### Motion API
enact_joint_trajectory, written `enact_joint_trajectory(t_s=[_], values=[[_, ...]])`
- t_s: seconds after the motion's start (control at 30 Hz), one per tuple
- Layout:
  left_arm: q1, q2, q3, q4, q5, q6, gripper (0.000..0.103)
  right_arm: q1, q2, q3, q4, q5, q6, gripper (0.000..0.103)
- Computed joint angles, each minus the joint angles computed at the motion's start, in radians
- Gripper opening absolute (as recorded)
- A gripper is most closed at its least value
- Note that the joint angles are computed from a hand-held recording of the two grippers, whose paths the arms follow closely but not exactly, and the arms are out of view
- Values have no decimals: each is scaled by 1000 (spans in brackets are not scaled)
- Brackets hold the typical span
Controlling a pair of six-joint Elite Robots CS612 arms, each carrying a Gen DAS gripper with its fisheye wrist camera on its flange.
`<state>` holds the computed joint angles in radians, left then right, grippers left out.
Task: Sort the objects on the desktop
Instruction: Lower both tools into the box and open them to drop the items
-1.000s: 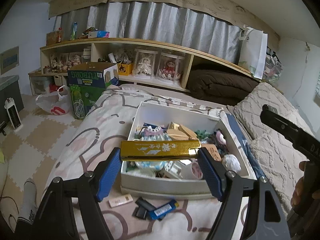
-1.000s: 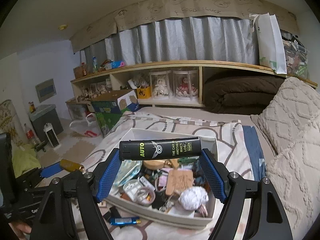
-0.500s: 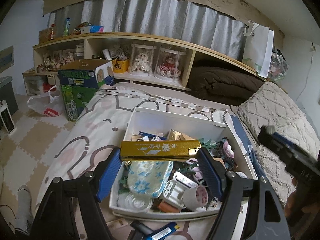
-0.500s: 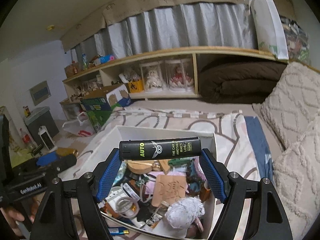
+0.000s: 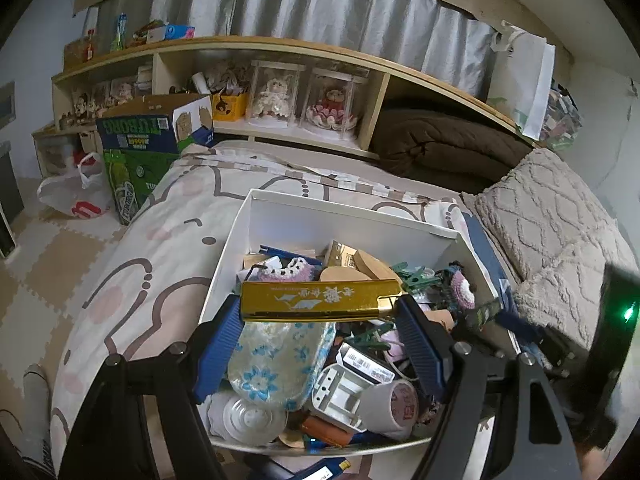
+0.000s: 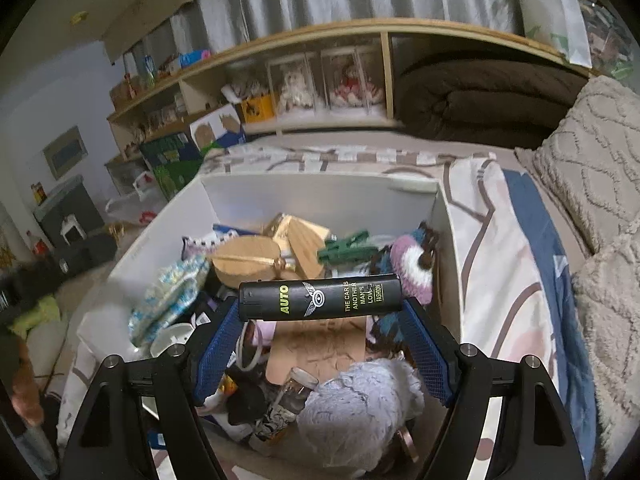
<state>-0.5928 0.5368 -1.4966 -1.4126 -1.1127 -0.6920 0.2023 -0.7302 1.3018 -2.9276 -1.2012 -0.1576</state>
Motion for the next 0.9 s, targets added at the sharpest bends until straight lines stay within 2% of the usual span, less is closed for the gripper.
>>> enact_joint_trajectory(t_s=[0.23, 0.3, 0.4, 0.57, 0.9], values=[[18, -20, 35, -8, -39, -11, 77, 13, 1, 0, 23, -40, -73, 82], [25, -28, 48, -5, -47, -14, 77, 16, -1, 4, 18, -52, -90, 98], [37, -50, 81, 4, -68, -17, 77, 10, -4, 10, 18, -23, -93, 98], [41, -87, 148, 14, -59, 18, 77, 3, -7, 8, 37, -1, -83, 98], [71, -168, 339, -1, -112, 47, 77, -14, -2, -3, 64, 39, -57, 99]])
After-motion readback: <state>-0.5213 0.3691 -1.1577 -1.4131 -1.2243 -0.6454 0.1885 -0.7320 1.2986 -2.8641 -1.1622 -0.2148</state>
